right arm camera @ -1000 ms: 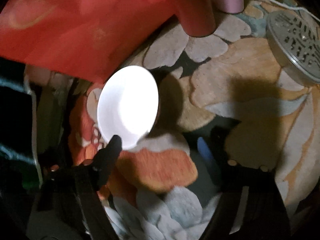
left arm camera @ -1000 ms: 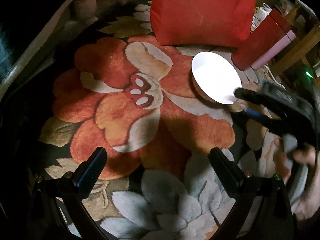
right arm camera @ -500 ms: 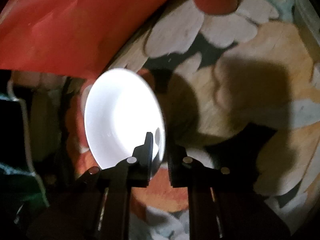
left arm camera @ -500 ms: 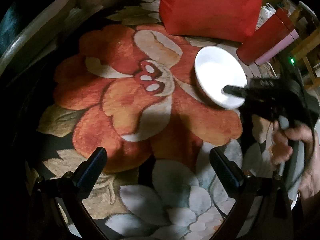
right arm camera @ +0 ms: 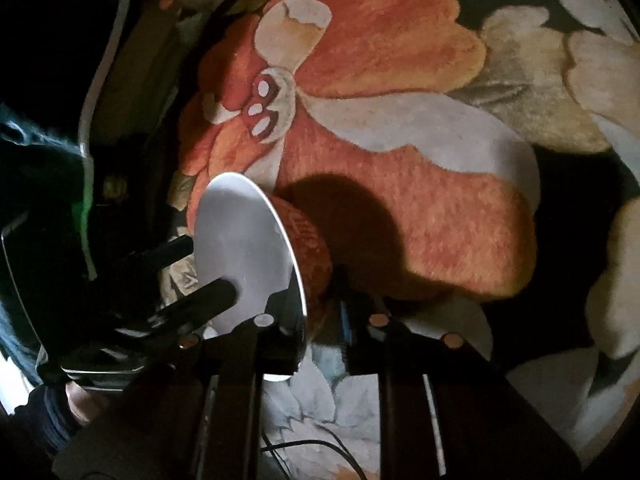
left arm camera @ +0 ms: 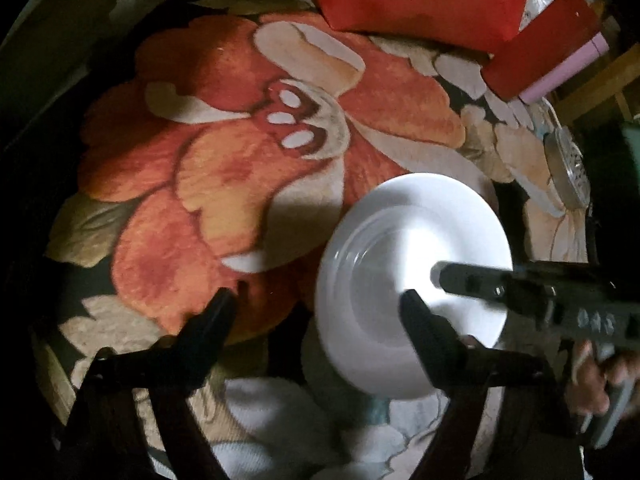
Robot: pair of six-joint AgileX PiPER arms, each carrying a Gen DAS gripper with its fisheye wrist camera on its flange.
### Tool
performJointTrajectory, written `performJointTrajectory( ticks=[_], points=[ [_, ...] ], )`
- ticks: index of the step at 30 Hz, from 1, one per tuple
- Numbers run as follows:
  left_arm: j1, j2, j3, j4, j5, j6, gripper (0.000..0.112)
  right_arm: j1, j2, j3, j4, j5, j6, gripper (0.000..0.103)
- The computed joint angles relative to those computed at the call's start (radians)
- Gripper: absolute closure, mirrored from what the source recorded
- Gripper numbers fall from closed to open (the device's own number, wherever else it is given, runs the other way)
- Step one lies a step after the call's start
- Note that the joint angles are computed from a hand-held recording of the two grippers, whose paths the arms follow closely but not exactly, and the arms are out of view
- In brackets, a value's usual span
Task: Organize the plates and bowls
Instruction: 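Carry the white bowl with both grippers to the standing plates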
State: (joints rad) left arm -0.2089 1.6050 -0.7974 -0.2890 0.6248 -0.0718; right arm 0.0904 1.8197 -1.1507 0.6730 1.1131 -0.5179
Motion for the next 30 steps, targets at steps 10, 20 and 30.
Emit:
performJointTrajectory(
  ticks=[10,20,30],
  points=[
    [-0.039,0.015,-0.032,-0.021,0.023,0.000,0.096,0.060,-0.112,0.128,-0.082,-0.140,0.123,0.088],
    [-0.200,-0.074,-0.088,0.047,0.108,-0.142,0.097,-0.051,-0.312,0.270,-0.093,-0.098,0.098,0.090],
    [-0.484,-0.072,-0.219,0.142,0.197,-0.354,0.097,-0.361,-0.556,0.364,-0.130,0.072,0.040,0.090]
  ],
)
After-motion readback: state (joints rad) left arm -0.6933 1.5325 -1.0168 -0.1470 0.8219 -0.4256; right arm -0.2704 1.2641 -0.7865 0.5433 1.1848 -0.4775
